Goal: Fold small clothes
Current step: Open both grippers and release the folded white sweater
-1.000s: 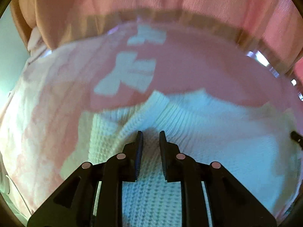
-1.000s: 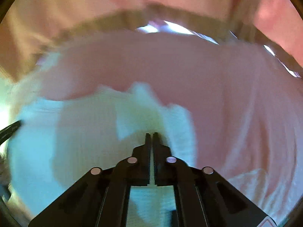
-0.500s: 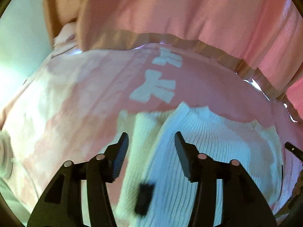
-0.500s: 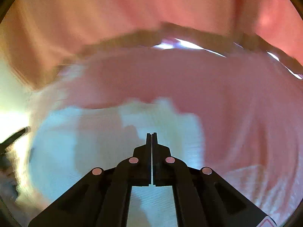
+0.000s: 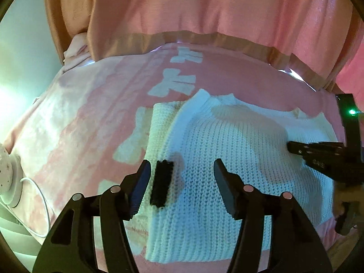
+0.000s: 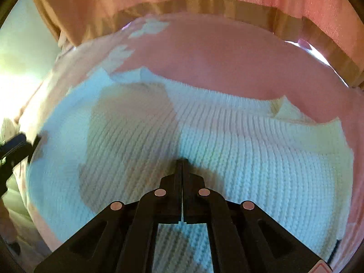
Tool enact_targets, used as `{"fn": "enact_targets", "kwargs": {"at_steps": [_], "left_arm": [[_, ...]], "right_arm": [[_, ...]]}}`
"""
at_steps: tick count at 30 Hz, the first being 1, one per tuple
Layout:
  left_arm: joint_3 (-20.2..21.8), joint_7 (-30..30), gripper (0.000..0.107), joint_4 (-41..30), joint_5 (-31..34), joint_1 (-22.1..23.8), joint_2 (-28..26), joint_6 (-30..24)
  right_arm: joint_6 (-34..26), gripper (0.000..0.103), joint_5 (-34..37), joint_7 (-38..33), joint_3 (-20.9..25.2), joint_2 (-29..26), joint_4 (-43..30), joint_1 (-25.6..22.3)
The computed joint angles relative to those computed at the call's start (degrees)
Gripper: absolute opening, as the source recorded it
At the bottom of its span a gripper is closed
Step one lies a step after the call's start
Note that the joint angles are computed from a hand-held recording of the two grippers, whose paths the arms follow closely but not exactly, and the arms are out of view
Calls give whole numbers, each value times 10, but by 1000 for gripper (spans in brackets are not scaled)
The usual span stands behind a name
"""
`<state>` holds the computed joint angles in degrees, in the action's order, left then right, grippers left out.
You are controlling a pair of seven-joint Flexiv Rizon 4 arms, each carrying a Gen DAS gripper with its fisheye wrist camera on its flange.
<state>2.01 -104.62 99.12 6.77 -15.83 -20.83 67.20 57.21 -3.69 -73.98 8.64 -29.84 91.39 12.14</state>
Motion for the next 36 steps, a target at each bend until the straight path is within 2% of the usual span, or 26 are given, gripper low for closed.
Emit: {"fn": "enact_targets", "kwargs": {"at_steps": [1, 3, 5, 6, 7, 8, 9, 10, 14, 18, 23, 36], "left_arm": [[-1, 2, 57, 0, -1, 1, 0, 1], [-5, 9, 59, 4, -7, 4, 1, 6], [-6, 11, 61, 7, -12, 6, 1, 12], [-5, 10, 61, 7, -12, 6, 1, 10], [-6, 12, 61, 7, -17, 8, 0, 7], [-7, 13, 61, 7, -21, 9, -1, 4], [-5, 11, 61, 6, -21, 8, -1, 2], [-5, 11, 61, 7, -22, 9, -1, 1], [2, 1, 61, 11, -12, 6, 4, 3], [8, -14, 77, 18, -4, 5, 10, 7], [12, -30, 81, 23, 11, 6, 15, -1], [-24, -2, 85, 29, -78, 35, -12, -41]], "right_arm": [[-7, 0, 1, 6, 0, 4, -6, 2], [20, 0, 23, -29, 23, 12, -9, -10], [16, 0, 13, -38, 17, 6, -13, 0], [-8, 0, 2, -33, 9, -8, -22, 8], [-10, 0, 3, -34, 9, -17, -22, 8], [15, 0, 11, -33, -3, -18, -15, 17], [3, 0, 2, -24, 3, -20, -22, 12], [-7, 0, 0, -17, 2, -15, -27, 15], [29, 0, 22, -35, 20, 11, -10, 2], [45, 0, -3, -24, 1, 37, 32, 10], [36, 0, 11, -30, 12, 52, 49, 3], [17, 0, 36, -39, 22, 31, 19, 5]]}}
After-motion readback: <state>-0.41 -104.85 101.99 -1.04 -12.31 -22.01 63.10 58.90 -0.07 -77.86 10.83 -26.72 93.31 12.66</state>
